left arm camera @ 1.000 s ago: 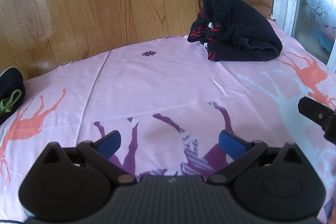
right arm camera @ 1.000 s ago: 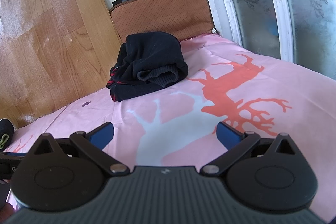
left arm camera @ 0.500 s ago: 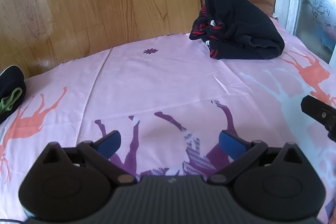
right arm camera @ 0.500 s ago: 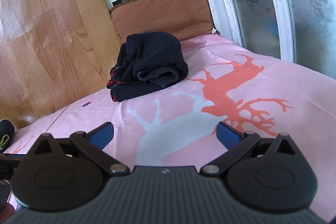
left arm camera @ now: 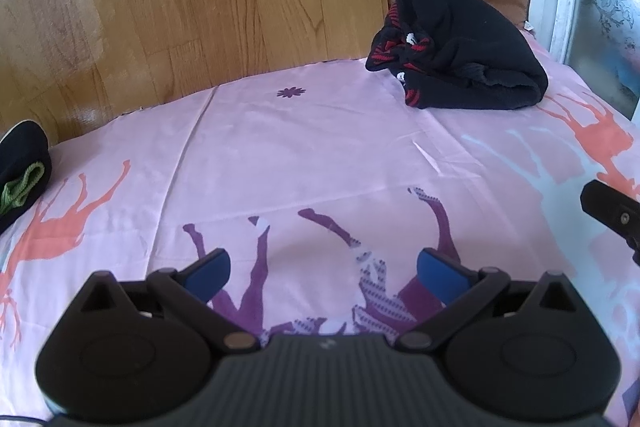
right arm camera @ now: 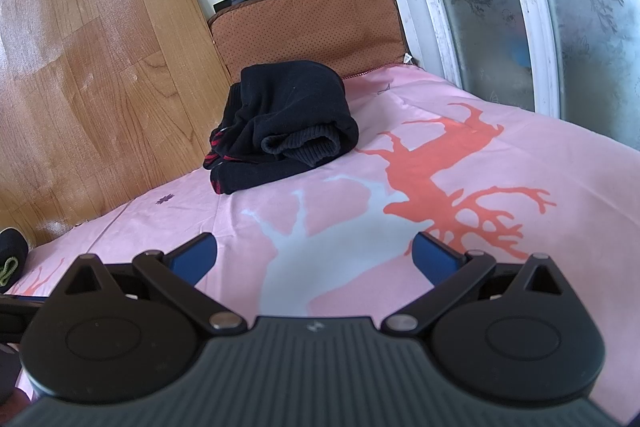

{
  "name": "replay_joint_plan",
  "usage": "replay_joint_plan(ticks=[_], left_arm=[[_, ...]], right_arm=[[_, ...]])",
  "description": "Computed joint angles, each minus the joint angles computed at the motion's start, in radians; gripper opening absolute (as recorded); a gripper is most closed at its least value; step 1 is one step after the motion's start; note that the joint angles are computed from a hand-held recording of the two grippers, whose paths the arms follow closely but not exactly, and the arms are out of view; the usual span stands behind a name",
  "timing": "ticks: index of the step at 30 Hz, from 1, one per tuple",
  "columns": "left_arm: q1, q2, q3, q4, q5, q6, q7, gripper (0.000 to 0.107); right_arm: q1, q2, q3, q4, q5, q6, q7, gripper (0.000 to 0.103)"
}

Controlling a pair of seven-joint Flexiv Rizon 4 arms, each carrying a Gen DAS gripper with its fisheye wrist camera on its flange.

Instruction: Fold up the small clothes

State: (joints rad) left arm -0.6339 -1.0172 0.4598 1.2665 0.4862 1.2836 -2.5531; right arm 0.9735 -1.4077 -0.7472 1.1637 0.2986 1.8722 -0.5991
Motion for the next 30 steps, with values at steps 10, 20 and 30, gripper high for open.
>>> replay_joint_plan(ticks=[10,20,30], left_arm=[[0.005,0.003,-0.008,0.001,0.002,-0.005,0.006,0.103],[0.006,0.003,-0.01,0.002,0.002,-0.002,0.011,0.103],[0.007,0.003,-0.011,0.002,-0.001,-0.002,0.015,0.103]], right_arm=[[-0.001,0.0,0.002,-0.001,0.001,0.001,-0.002,0.103],[-0.003,-0.001,0.004,-0.003,0.001,0.0,-0.004,0.103],[-0.003,0.001,0.004,-0.003,0.0,-0.003,-0.002,0.103]])
